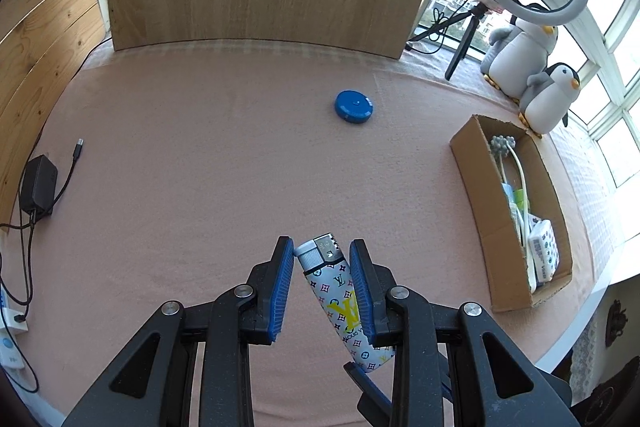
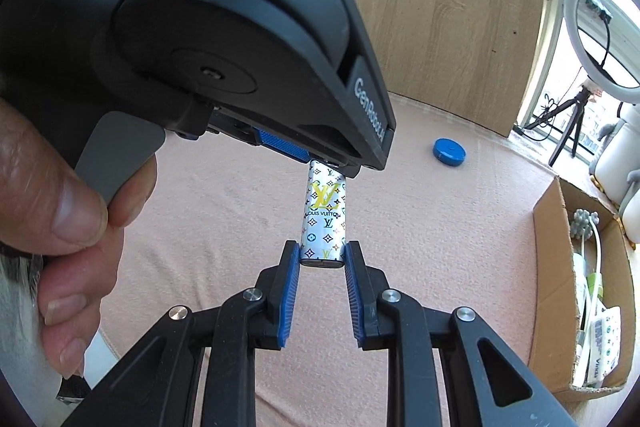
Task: Organize objects
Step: 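Carry the lighter with both grippers into the box and release it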
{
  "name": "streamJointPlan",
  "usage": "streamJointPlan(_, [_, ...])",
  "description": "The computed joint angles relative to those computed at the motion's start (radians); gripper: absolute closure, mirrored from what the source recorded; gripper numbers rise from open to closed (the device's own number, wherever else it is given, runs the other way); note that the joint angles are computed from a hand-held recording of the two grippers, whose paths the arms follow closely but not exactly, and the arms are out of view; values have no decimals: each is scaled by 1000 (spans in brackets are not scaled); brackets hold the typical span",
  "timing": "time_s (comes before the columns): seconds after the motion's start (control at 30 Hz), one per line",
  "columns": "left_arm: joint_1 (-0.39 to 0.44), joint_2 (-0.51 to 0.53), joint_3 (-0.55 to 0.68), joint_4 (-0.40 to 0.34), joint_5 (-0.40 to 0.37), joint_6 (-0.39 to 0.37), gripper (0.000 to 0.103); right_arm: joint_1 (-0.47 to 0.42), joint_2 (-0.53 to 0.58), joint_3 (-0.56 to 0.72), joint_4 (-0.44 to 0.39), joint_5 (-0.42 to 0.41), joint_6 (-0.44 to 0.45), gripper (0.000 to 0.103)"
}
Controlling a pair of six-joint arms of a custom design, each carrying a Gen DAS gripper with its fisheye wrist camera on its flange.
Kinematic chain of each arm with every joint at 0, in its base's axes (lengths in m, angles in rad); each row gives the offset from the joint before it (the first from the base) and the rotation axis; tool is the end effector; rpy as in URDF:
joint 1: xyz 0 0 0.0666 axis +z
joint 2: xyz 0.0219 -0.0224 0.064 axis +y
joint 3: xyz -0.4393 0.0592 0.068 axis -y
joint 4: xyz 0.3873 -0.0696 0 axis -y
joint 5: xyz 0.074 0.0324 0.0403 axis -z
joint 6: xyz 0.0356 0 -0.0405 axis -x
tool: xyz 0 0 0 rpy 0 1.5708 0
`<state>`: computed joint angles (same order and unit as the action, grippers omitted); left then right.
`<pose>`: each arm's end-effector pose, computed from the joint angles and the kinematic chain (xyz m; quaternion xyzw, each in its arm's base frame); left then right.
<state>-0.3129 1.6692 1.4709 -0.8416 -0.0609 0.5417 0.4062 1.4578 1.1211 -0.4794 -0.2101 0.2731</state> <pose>0.5407 -0.1731 0.3902 -0.1180 0.9573 -0.0819 0.2508 0.4381 0.1961 0.3674 -0.3444 0.8588 0.1216 0.3591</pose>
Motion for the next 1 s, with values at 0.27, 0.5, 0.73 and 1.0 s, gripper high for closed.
streamJointPlan(0.27, [-72,99,161,-44,19,-62,72,-76,41,56,18,8,-29,83])
streamJointPlan(0.5, [-152,232,364,-102,61,-123,72,-172,54,66,44,38,-77,83])
streamJointPlan(0.73, [-215,369,584,-184,84,-157,72,-269,51,65,50,60,-106,83])
streamJointPlan(1.0, [-251,481,764,-259,62,-184,66,-337,52,69,47,67,-119,83])
